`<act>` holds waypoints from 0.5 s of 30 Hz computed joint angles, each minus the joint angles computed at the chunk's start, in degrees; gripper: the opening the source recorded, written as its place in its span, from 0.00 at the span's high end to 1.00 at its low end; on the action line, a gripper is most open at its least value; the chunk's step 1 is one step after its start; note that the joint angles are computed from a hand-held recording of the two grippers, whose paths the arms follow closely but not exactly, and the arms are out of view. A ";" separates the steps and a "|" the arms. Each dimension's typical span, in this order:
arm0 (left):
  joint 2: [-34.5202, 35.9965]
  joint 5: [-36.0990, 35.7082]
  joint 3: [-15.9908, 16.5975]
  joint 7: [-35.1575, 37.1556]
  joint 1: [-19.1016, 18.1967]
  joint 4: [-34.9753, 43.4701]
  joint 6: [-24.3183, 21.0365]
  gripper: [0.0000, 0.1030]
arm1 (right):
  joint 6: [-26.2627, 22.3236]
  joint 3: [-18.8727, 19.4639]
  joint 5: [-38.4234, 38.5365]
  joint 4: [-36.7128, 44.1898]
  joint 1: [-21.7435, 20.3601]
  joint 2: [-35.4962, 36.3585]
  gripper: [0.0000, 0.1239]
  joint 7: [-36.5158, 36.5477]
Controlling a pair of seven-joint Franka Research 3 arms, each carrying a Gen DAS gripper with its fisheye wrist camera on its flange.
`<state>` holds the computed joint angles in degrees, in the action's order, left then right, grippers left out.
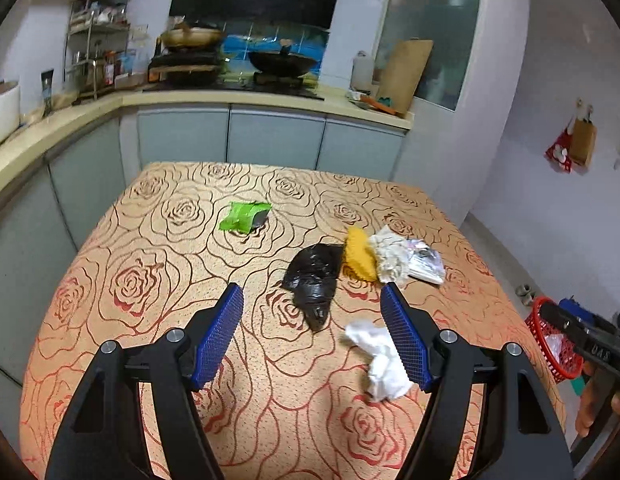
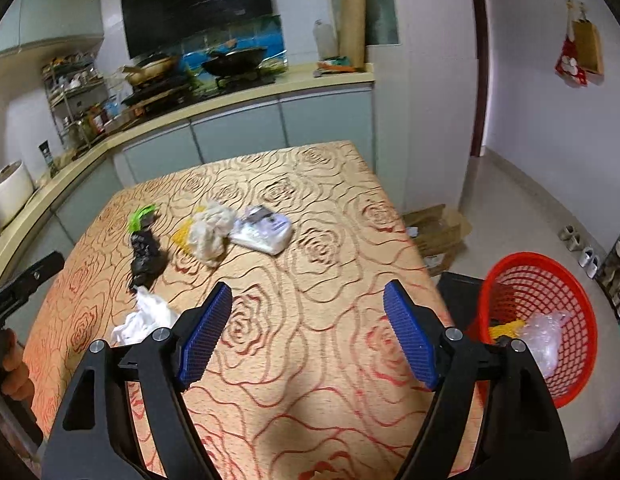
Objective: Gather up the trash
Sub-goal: 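Grasp the black plastic bag with the left gripper while the right gripper grasps white tissue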
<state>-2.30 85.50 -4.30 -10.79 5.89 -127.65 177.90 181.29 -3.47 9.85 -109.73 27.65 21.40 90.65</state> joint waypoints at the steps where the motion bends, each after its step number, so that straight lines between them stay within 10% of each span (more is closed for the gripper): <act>1: 0.65 -1.46 0.12 1.61 0.04 0.28 0.08 0.33 | -0.28 -0.07 -0.12 0.40 0.30 0.35 0.39 0.02; 15: 15.81 -33.32 -2.19 36.74 -0.03 9.99 0.97 0.34 | -4.47 -0.78 -2.16 6.81 0.75 5.25 0.39 2.53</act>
